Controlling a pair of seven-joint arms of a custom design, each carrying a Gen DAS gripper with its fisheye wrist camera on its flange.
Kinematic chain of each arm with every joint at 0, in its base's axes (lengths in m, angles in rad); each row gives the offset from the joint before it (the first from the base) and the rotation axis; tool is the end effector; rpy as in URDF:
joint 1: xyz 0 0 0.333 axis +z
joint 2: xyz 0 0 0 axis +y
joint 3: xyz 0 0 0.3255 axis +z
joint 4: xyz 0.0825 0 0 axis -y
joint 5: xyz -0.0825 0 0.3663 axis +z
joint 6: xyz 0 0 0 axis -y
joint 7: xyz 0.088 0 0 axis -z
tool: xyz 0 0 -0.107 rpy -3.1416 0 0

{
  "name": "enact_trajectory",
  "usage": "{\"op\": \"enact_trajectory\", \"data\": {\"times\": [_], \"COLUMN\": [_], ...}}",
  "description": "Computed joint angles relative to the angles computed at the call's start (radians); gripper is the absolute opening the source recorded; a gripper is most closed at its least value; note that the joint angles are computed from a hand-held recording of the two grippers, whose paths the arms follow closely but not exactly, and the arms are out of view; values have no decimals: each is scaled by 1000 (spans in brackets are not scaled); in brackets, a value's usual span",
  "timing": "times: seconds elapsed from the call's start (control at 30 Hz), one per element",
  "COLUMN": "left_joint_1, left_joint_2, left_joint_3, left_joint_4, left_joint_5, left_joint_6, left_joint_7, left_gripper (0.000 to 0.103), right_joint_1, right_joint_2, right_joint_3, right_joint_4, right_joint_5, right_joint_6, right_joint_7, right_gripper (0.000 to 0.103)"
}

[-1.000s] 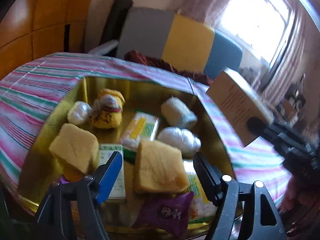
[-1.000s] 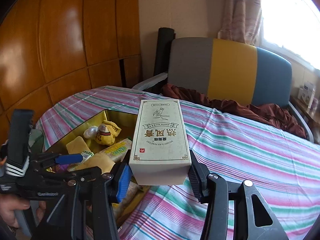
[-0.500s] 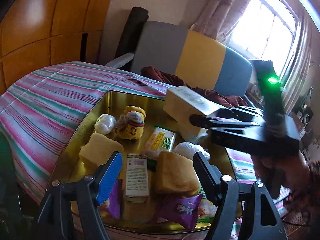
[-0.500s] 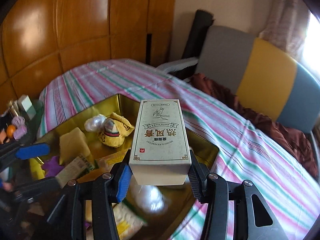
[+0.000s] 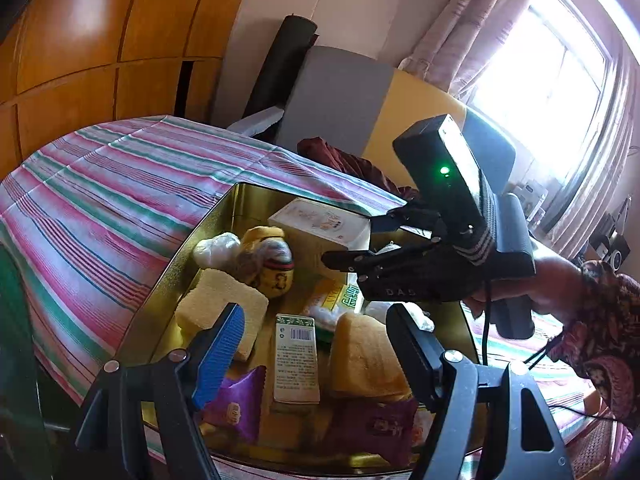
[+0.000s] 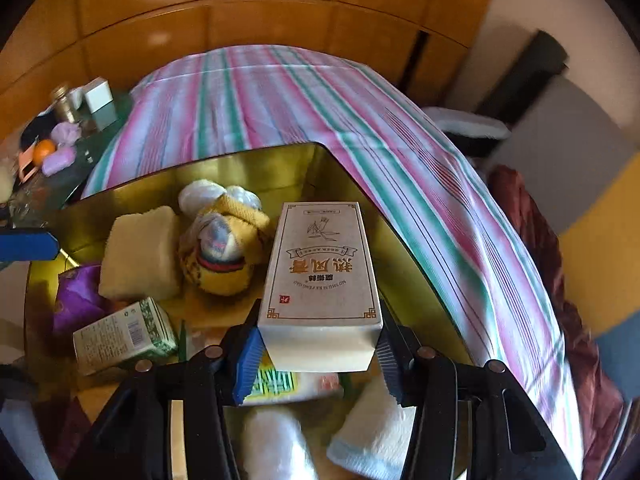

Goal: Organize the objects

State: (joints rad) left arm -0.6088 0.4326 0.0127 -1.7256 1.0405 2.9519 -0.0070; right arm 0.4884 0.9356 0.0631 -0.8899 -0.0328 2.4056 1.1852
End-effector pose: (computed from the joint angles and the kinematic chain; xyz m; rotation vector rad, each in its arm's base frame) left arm 0.5314 -0.4311 0.4198 -1.8354 1.7933 -1.1442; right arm 0.7098 0.4074 0.4067 -2.5040 0.8532 -0.4974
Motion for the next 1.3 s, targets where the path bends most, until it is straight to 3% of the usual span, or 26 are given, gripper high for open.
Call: {"op": "enact_trajectory", "data": {"times": [0.07, 0.13, 0.23, 0.3, 0.33, 0.4, 0.5, 0.6, 0.67, 0.73, 0.8, 0.9, 1.07, 1.13, 1.3], "left_joint_1": [2, 1, -1, -3, 3, 3, 13, 5, -3, -8, -9, -3, -1, -10, -21], "left_joint_2": [2, 4, 8, 9, 11, 12, 11, 5, 4, 3, 6, 12, 7, 2, -18], "left_joint_3": [-5, -4, -7, -13, -22, -28, -57, -48, -48, -55, -68, -82, -96, -98, -113], "left_joint_4": [2, 4, 9, 13, 16, 21, 31, 30, 39, 51, 70, 86, 92, 100, 97], "left_joint_5": [-9, -14, -24, -33, -46, -61, -117, -106, -96, -97, -108, -115, -109, -104, -66], "left_joint_6": [-10, -15, -35, -62, -72, -96, -155, -162, -192, -243, -310, -353, -378, -424, -509], "left_joint_7": [11, 12, 22, 28, 43, 53, 106, 90, 84, 89, 100, 114, 118, 121, 116], "left_gripper": [74, 74, 74, 74, 74, 74, 74, 74, 74, 74, 74, 74, 74, 74, 74], "right_joint_1": [18, 20, -23, -7, 18, 29, 35, 23, 38, 82, 99, 77, 97, 110, 129], "right_joint_2": [23, -27, -127, -171, -185, -190, -174, -152, -94, -41, -10, -98, -296, -347, -450], "right_joint_3": [-39, -66, -42, -83, -125, -145, -144, -110, -117, -168, -197, -164, -173, -177, -162], "right_joint_4": [38, -54, -222, -293, -317, -324, -316, -290, -192, -102, -51, -177, -460, -528, -665], "right_joint_5": [-35, -56, -12, -31, -61, -97, -156, -159, -182, -252, -277, -271, -319, -360, -450], "right_joint_6": [-11, 74, 216, 249, 248, 210, 192, 199, 129, 41, 9, 58, 139, 152, 175], "right_joint_7": [23, 85, 179, 286, 365, 448, 504, 524, 530, 573, 606, 677, 855, 921, 1090], "right_gripper": [68, 82, 82, 77, 68, 58, 58, 58, 58, 58, 58, 67, 80, 90, 103]}}
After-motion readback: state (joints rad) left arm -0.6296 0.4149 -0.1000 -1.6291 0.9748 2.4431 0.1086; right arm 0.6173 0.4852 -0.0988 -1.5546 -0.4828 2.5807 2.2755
